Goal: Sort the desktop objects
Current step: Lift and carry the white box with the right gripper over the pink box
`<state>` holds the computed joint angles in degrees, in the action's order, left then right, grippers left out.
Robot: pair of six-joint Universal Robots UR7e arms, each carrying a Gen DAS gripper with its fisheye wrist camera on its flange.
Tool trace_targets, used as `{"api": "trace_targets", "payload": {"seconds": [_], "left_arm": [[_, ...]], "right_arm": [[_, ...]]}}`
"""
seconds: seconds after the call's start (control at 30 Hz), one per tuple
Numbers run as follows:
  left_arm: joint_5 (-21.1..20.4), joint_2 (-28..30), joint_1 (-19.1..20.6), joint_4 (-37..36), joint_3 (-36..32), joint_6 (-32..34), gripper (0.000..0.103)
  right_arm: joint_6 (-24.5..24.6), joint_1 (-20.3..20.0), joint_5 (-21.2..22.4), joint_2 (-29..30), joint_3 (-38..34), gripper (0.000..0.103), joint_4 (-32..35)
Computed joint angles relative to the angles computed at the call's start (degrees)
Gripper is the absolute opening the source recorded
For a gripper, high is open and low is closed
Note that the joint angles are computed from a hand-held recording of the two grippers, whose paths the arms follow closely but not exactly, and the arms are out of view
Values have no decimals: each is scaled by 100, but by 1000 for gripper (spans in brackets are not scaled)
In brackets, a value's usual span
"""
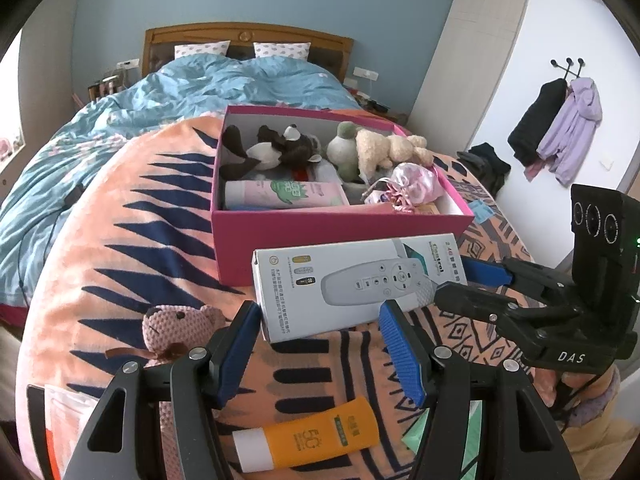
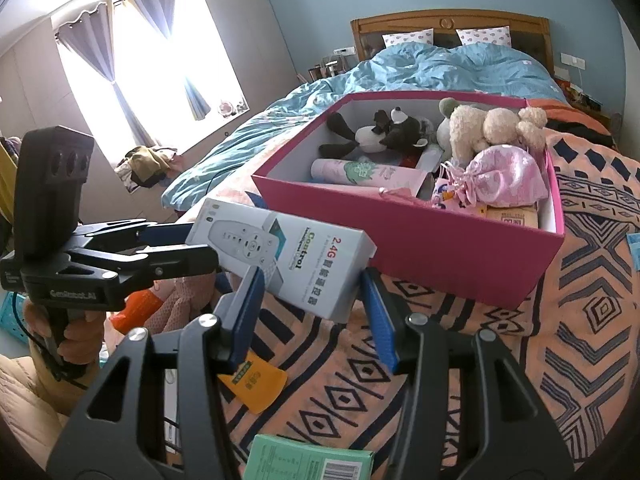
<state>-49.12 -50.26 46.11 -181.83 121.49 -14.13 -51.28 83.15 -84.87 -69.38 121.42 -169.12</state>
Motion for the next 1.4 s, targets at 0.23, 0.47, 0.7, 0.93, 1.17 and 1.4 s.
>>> {"api": "trace_targets", "payload": {"seconds": [0.23, 0.47, 0.7, 0.93, 1.17, 1.4], "left_arm": [[93, 31, -32, 3, -86, 77, 63], [157, 59, -45, -16, -172, 164, 63], [175, 69, -31, 2, -261, 240, 63], [266, 84, -28, -28, -373, 355, 63], [299, 108, 46, 91, -573, 426, 63], [291, 169, 117, 182, -825, 572, 63]], "right_arm": [[-33, 39, 27, 0, -28, 53, -62], [-41, 67, 22, 5, -79, 53, -85], [-85, 117, 16, 22, -134, 53, -117], [-114, 206, 18, 95, -258, 53, -164], [-143, 295, -61, 200, -400, 53, -167], [-104, 353, -94, 312, -616, 53, -113]]}}
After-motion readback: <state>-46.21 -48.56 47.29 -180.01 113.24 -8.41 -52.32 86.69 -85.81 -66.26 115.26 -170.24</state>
